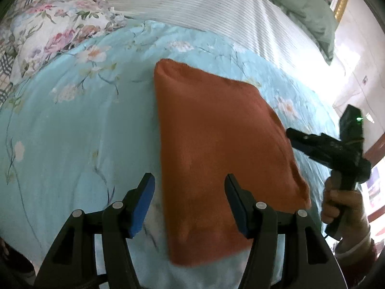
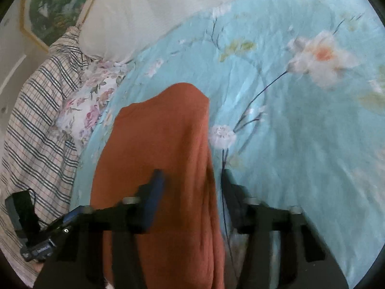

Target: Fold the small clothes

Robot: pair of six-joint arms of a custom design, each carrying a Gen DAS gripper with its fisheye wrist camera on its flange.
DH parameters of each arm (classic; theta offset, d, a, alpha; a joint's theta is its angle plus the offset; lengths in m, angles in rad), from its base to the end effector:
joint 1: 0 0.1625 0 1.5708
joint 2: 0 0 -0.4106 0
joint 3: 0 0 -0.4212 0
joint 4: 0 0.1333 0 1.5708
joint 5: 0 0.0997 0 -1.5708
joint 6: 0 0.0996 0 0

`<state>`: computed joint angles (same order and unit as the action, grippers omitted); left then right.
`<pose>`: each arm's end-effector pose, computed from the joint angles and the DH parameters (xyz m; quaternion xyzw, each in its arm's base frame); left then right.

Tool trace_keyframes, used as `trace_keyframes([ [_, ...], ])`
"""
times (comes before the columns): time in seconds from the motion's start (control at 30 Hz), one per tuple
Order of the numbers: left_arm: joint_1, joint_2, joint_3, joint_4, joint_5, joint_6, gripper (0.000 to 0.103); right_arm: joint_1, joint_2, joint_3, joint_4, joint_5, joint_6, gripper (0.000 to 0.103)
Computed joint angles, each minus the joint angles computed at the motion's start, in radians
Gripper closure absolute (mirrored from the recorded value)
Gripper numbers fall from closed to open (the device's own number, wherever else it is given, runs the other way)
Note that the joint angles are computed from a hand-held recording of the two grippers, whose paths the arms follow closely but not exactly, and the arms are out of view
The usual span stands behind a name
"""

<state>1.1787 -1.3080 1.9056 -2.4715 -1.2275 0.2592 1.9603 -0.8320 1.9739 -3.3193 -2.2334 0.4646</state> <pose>-0.0667 -0.5979 0.2623 0.2872 0.9311 -0.1596 0.1586 0.2862 -0.5077 0.0753 -0.1310 -0.8982 0.3856 0.1656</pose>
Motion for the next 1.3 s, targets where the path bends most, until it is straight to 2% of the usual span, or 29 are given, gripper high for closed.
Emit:
trace_keyframes([
  [0.03, 0.0, 0.016, -0.012, -0.004, 0.004, 0.0, 0.042, -0.015, -0.005, -0.001, 0.003, 0.029, 0.004, 0.088],
  [0.1, 0.005, 0.066, -0.057, 0.016, 0.021, 0.003, 0.042, -0.009, -0.012, -0.005, -0.005, 0.025, -0.016, 0.09],
  [0.13, 0.006, 0.089, -0.082, 0.046, 0.039, -0.002, 0.042, -0.002, -0.017, -0.005, 0.005, 0.012, -0.014, 0.091],
  [0.23, 0.012, 0.126, -0.129, 0.116, 0.055, -0.036, 0.042, 0.002, -0.015, -0.025, 0.153, -0.038, 0.03, 0.091],
  [0.33, 0.017, 0.152, -0.153, 0.155, 0.06, -0.047, 0.037, 0.005, -0.013, -0.035, 0.183, -0.048, 0.078, 0.09],
  [0.43, 0.017, 0.158, -0.168, 0.18, 0.061, -0.069, 0.037, 0.038, -0.009, -0.072, 0.253, -0.111, 0.061, 0.089],
  [0.57, 0.021, 0.144, -0.148, 0.137, 0.05, -0.031, 0.037, 0.08, -0.012, -0.067, 0.251, -0.184, 0.05, 0.089],
  [0.7, 0.02, 0.101, -0.094, 0.068, 0.052, -0.024, 0.038, 0.138, -0.024, -0.041, 0.274, -0.235, 0.111, 0.088],
  [0.73, 0.013, 0.077, -0.07, 0.055, 0.063, -0.029, 0.037, 0.156, -0.027, -0.034, 0.292, -0.244, 0.134, 0.083],
  [0.77, 0.007, 0.058, -0.05, 0.049, 0.075, -0.03, 0.035, 0.178, -0.027, -0.027, 0.309, -0.253, 0.159, 0.07],
  [0.8, 0.0, 0.039, -0.032, 0.046, 0.085, -0.031, 0.031, 0.197, -0.029, -0.017, 0.313, -0.263, 0.171, 0.061],
  [0.83, -0.008, 0.013, -0.007, 0.038, 0.099, -0.028, 0.028, 0.222, -0.024, -0.013, 0.323, -0.282, 0.186, 0.047],
  [0.87, -0.017, -0.012, 0.02, 0.029, 0.114, -0.023, 0.027, 0.247, -0.015, -0.016, 0.345, -0.304, 0.206, 0.042],
  [0.93, -0.035, -0.075, 0.08, 0.021, 0.142, -0.011, 0.022, 0.291, -0.015, -0.004, 0.396, -0.328, 0.264, 0.042],
  [1.03, -0.044, -0.16, 0.149, 0.034, 0.148, -0.009, 0.021, 0.338, -0.013, 0.006, 0.485, -0.335, 0.359, 0.041],
  [1.17, -0.053, -0.247, 0.216, 0.075, 0.16, -0.023, 0.02, 0.393, -0.014, 0.025, 0.58, -0.354, 0.481, 0.029],
  [1.3, -0.085, -0.325, 0.287, 0.069, 0.203, 0.009, 0.02, 0.43, -0.009, 0.03, 0.635, -0.353, 0.548, 0.024],
])
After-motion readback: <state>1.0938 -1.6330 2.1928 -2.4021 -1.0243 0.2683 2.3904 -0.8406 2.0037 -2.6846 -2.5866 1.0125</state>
